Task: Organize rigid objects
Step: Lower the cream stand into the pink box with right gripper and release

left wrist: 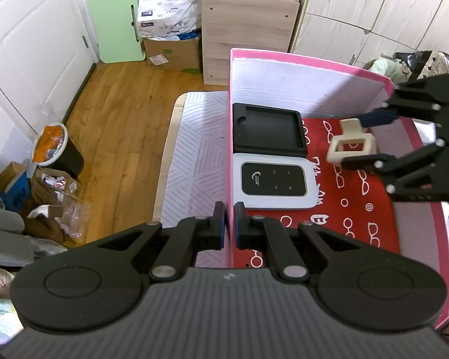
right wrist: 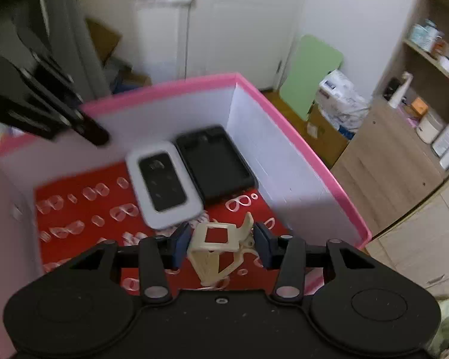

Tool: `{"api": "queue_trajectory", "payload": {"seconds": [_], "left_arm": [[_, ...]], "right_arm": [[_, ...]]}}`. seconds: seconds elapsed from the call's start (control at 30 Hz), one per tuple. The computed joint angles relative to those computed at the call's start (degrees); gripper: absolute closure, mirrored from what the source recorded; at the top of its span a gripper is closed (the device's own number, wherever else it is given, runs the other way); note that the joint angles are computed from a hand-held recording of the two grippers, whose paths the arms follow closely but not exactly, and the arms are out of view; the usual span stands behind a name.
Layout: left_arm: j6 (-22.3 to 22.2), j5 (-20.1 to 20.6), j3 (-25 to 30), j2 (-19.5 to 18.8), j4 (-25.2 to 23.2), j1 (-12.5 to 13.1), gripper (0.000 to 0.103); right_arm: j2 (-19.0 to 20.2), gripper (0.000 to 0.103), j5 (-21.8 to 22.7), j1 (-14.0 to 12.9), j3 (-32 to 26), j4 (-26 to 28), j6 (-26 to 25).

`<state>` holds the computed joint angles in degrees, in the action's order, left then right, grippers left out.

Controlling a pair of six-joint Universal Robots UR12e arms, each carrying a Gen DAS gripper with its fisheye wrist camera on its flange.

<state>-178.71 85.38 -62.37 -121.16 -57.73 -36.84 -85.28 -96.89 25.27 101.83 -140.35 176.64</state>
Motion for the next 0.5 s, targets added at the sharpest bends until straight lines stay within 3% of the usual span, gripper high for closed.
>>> {"api": "queue_trajectory", "payload": {"seconds": [0.17, 0.37, 0.5], "left_arm": [[-0.1, -0.6, 0.0, 0.0, -0.1, 0.1, 0.098], [0.1, -1.1, -0.1, 0.0, -0.2, 0.3, 0.098], [0.4, -0.9, -0.2, 0.1, -0.1, 0.3, 0.098]], "right_arm": [[0.7, 0.052, 5.1, -2.0, -0.3, -0.9, -2.4], [1.2, 0.052, 6.3, -2.4, 0.4, -7.1, -1.5], [1.6, 0.052, 4.0, -2.0, -0.5, -2.5, -4.1]]}}
